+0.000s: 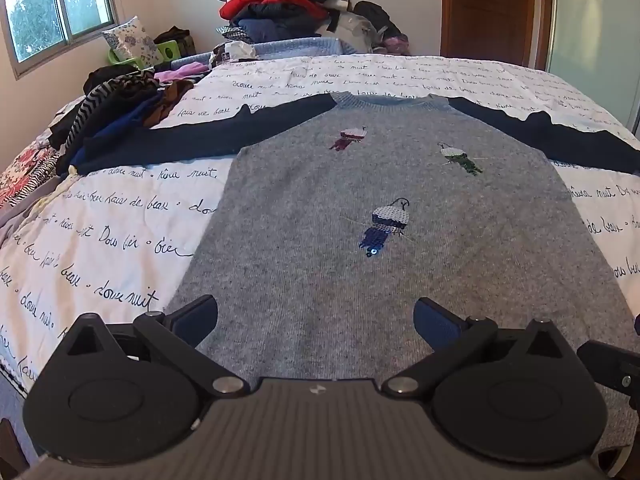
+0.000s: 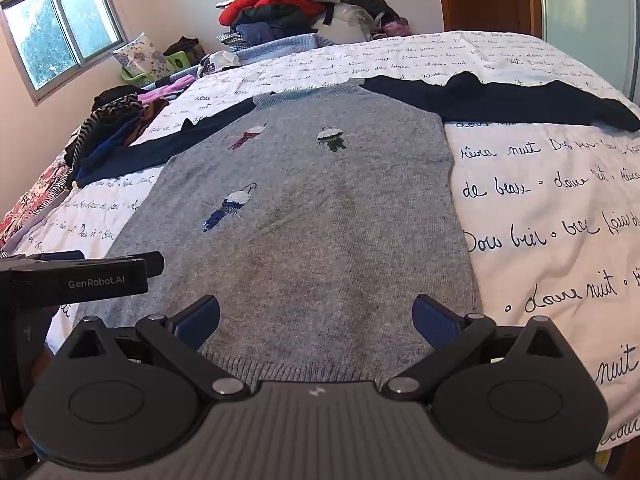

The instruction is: Fold small clothes

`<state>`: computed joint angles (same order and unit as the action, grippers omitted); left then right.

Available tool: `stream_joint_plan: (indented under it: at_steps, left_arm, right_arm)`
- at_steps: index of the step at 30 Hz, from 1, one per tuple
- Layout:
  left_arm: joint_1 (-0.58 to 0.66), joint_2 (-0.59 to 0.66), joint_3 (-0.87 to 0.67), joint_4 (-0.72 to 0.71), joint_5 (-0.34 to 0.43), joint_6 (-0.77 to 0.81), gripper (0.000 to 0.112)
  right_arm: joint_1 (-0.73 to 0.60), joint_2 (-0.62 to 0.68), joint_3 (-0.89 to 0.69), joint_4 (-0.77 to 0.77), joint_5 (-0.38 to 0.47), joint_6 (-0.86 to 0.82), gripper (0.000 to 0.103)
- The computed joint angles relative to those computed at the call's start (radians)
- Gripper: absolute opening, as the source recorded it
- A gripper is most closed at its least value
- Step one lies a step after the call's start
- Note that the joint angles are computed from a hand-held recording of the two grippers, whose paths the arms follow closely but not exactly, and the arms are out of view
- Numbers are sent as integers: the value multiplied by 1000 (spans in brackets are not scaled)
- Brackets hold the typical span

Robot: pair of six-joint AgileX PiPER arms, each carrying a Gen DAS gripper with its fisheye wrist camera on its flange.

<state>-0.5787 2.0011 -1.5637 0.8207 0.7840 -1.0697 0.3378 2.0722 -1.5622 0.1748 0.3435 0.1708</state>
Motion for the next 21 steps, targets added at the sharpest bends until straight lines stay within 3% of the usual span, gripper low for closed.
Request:
stream_joint_plan:
  at_steps: [12, 21]
  left_arm:
    - [13, -10, 8, -72, -16, 24, 102]
    - [14, -3, 7, -83, -20, 34, 101]
  right_arm:
    - [13, -8, 30, 8, -16, -22, 103]
    - [-3, 7, -3, 62, 28, -70, 103]
